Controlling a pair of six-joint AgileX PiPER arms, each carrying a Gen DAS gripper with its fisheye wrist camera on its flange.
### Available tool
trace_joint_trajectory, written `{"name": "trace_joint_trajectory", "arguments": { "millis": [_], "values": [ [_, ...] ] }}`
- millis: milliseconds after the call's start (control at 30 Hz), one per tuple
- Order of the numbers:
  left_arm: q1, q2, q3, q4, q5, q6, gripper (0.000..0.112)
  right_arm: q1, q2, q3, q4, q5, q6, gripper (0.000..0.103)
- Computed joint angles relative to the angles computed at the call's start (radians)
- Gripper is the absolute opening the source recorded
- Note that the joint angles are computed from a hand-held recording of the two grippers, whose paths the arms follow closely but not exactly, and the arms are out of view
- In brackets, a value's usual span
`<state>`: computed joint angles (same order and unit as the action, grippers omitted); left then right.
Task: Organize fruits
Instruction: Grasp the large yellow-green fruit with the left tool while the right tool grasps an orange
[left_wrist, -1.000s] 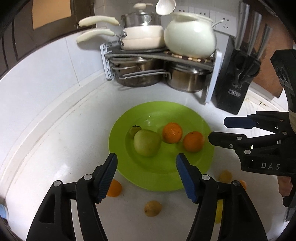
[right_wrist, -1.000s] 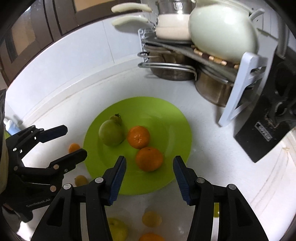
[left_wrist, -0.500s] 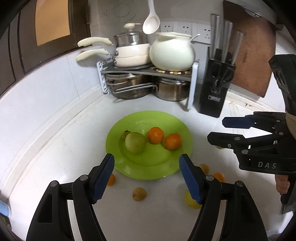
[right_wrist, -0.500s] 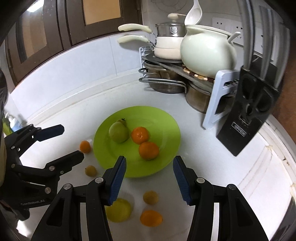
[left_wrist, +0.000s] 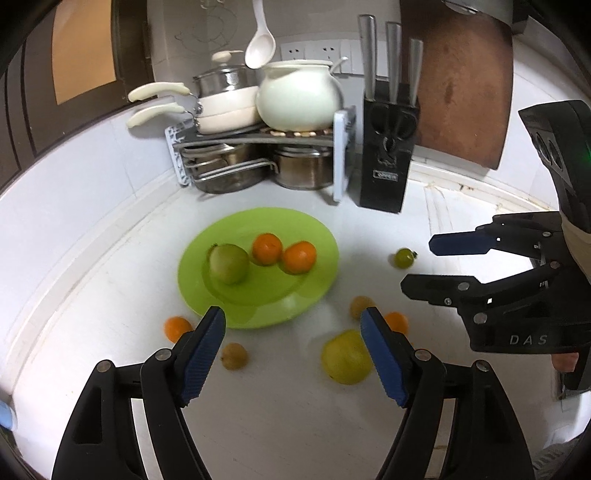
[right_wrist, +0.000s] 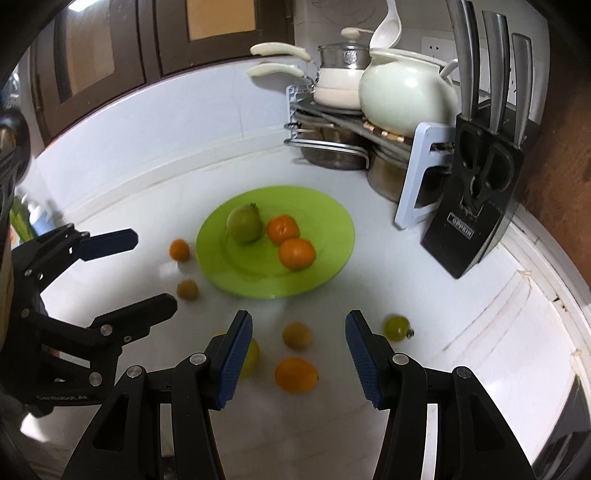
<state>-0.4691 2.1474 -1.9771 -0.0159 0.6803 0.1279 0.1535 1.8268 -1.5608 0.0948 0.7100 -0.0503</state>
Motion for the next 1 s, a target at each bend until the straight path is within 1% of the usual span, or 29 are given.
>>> {"name": "trace_joint_trajectory", "arguments": {
  "millis": [133, 400, 467, 600, 800, 900, 1000],
  "values": [
    [-0.02, -0.001, 0.038, 0.004, -0.016, -0.011, 0.075, -0.013, -0.015, 0.053, 0.04, -0.004, -0.077, 0.054],
    [-0.049, 0.047, 0.026, 0.018, -0.005, -0.049, 0.075, -0.055, -0.001, 0.114, 0.137, -0.009, -0.229, 0.054],
    [-0.052, 0.073, -0.002, 0.007, 0.018, -0.054, 0.075, -0.067, 0.003, 0.132, 0.167, -0.013, -0.265, 0.054],
    [-0.058, 0.107, -0.032, 0.01, 0.037, -0.072, 0.075, -0.086, 0.009, 0.16, 0.214, -0.024, -0.313, 0.053],
    [-0.055, 0.183, -0.142, -0.005, 0.109, -0.089, 0.074, -0.103, 0.042, 0.158, 0.252, -0.021, -0.354, 0.053],
    [-0.056, 0.204, -0.172, -0.004, 0.126, -0.094, 0.072, -0.108, 0.059, 0.143, 0.261, -0.013, -0.363, 0.053],
    [-0.053, 0.228, -0.208, -0.015, 0.154, -0.086, 0.067, -0.11, 0.07, 0.134, 0.271, -0.006, -0.377, 0.053]
  ]
}}
